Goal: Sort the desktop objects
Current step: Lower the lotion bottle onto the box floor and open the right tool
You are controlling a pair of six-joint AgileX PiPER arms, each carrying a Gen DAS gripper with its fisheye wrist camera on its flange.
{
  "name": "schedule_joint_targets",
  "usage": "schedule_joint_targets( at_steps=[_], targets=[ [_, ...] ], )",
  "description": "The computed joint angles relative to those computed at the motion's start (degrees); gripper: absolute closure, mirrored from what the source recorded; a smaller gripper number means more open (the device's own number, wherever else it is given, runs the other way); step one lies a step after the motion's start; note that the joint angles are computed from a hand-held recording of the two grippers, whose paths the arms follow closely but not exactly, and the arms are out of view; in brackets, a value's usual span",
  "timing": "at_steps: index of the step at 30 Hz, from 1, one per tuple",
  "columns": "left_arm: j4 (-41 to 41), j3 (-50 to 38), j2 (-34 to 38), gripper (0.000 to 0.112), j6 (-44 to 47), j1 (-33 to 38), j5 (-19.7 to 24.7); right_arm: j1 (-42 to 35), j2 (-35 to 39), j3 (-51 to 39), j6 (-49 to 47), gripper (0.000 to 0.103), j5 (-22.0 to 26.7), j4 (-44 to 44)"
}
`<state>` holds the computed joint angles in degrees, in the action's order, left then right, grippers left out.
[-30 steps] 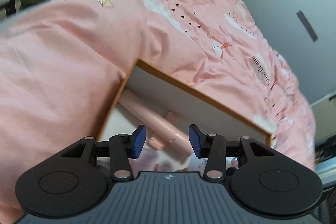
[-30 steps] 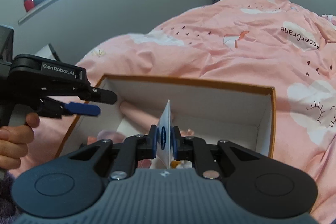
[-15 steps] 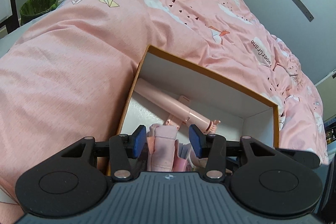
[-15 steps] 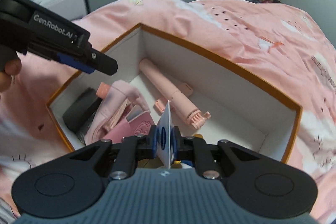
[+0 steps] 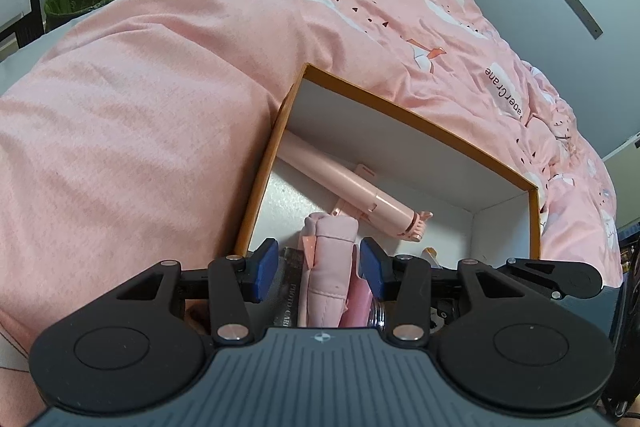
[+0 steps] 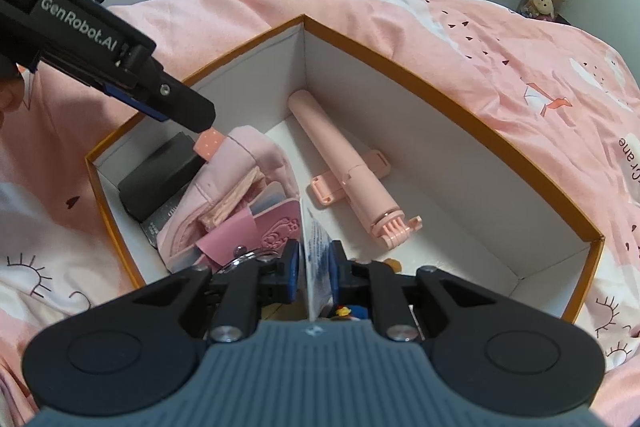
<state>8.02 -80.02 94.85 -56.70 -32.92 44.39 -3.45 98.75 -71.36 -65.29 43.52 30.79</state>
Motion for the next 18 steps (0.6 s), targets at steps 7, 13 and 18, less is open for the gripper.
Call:
schedule_joint_targets(
  at_steps=[7,13,18],
  targets=[
    [-0.73,0.54,-0.55,0.060,1.14,-0.45,0.19,-0.31,-1.36,0.94,-0.62,0.086,0.36,1.28],
    [1.93,1.52,-1.37,0.061,-1.03,-0.47,0.88,-5.72,-2.29,-0.93,-0.78,0.085,5.82,8.69],
    [3.61,1.39,-1.69,0.061,-1.30,-0.48,0.39,-7.56,0.80,-5.44,9.65,0.084,5.19,7.23]
  ],
)
